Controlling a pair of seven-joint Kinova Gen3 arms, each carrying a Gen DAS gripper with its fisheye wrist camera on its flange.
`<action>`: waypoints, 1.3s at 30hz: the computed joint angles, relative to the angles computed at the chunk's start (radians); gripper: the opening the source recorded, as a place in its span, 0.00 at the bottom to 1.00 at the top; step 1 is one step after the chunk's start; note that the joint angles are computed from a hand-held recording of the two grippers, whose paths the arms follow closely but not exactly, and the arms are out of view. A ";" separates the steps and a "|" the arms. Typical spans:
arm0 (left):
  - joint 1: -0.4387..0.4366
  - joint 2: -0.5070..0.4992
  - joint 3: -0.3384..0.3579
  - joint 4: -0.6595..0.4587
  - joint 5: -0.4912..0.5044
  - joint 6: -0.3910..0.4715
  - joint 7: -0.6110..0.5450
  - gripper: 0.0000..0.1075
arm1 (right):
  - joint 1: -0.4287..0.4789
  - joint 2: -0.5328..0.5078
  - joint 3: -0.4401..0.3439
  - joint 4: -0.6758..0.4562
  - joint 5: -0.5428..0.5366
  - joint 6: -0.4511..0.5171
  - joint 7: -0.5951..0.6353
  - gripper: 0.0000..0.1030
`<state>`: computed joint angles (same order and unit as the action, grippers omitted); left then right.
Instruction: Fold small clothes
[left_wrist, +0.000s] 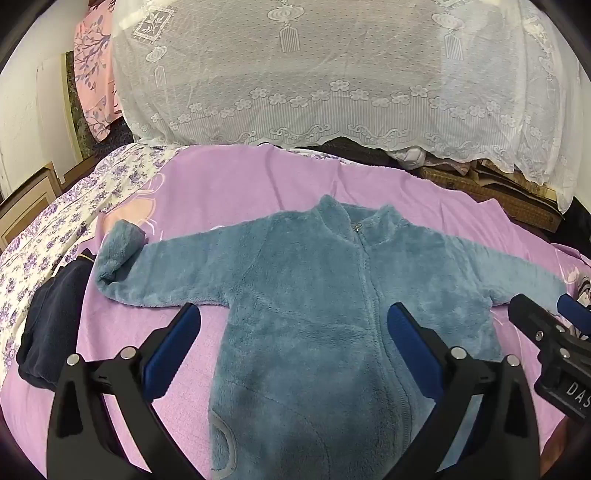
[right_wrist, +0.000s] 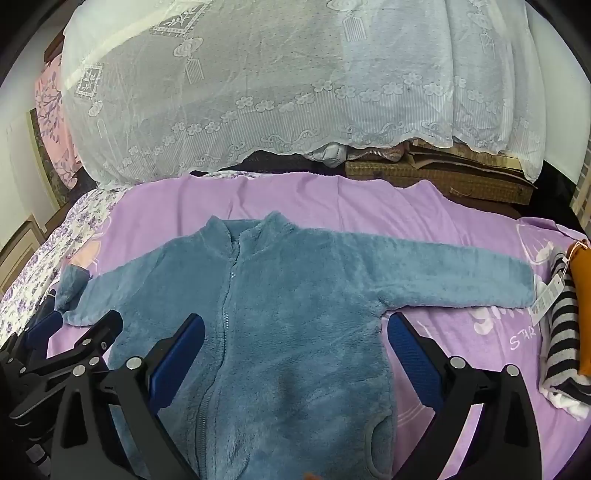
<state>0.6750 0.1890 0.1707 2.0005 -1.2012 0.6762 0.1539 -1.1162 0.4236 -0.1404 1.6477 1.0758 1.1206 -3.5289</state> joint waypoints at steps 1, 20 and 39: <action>0.001 0.001 0.000 -0.001 -0.001 0.002 0.002 0.92 | 0.000 -0.002 0.000 0.003 0.002 -0.002 -0.003 0.97; 0.001 0.000 0.000 0.001 0.004 0.001 0.006 0.92 | 0.000 -0.001 -0.001 -0.007 -0.008 0.003 0.011 0.97; 0.003 0.001 0.000 0.002 0.005 0.001 0.006 0.92 | 0.001 -0.004 -0.001 -0.010 -0.020 0.000 0.019 0.97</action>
<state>0.6777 0.1900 0.1710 2.0025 -1.1966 0.6773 0.1597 -1.1156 0.4196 -0.1419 1.6380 1.0555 1.1203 -3.5102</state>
